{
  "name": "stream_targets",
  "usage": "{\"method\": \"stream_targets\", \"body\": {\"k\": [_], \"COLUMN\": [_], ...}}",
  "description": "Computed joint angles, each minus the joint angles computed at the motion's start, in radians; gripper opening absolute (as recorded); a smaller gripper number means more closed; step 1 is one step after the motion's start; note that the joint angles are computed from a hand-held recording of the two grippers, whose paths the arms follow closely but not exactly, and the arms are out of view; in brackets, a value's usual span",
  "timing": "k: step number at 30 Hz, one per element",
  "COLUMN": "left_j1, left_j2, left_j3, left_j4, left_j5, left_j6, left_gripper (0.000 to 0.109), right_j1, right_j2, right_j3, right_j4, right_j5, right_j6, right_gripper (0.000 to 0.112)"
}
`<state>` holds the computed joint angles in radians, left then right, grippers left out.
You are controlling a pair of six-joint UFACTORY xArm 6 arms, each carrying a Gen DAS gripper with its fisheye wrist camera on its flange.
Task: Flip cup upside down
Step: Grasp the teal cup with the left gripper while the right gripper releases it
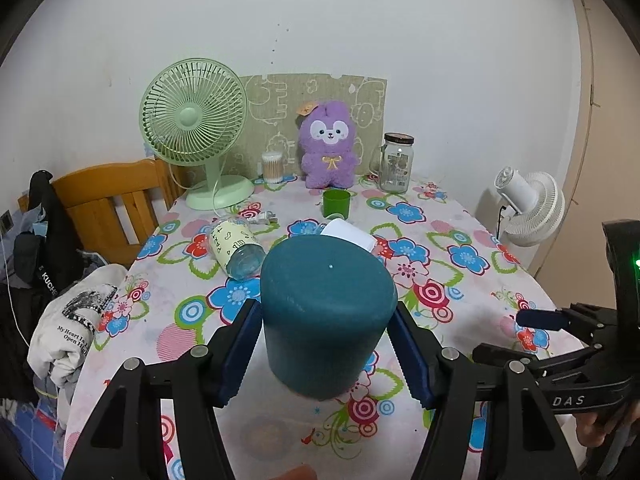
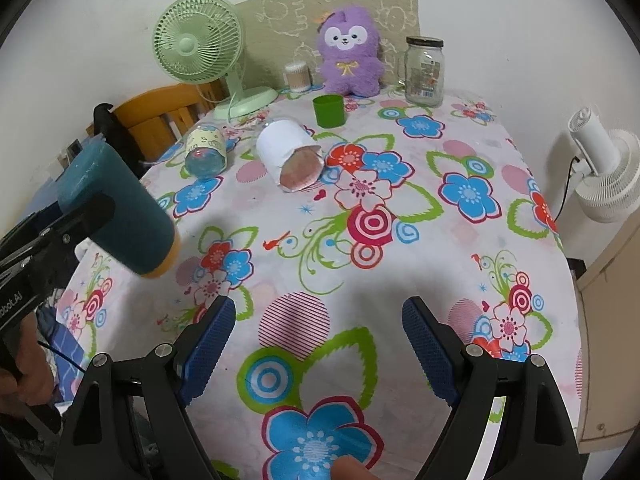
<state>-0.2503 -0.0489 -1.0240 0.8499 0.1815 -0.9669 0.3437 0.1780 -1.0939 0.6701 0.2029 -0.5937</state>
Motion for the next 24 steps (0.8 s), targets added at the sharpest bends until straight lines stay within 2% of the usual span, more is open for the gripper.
{"method": "stream_targets", "body": {"k": [7, 20, 24], "left_j1": [-0.004, -0.040, -0.036], "left_j2": [-0.022, 0.064, 0.078], "left_j3": [0.026, -0.002, -0.009], "left_j4": [-0.041, -0.305, -0.264], "left_j5": [-0.002, 0.062, 0.066], "left_j6": [0.026, 0.243, 0.207], "left_gripper": [0.066, 0.065, 0.066], "right_j1": [0.014, 0.016, 0.017], "right_j2": [-0.009, -0.004, 0.004], "right_j3": [0.004, 0.012, 0.004], "right_j4": [-0.008, -0.072, -0.099], "right_j5": [-0.006, -0.007, -0.003], "right_j6": [0.005, 0.065, 0.086], "right_gripper": [0.087, 0.088, 0.088]}}
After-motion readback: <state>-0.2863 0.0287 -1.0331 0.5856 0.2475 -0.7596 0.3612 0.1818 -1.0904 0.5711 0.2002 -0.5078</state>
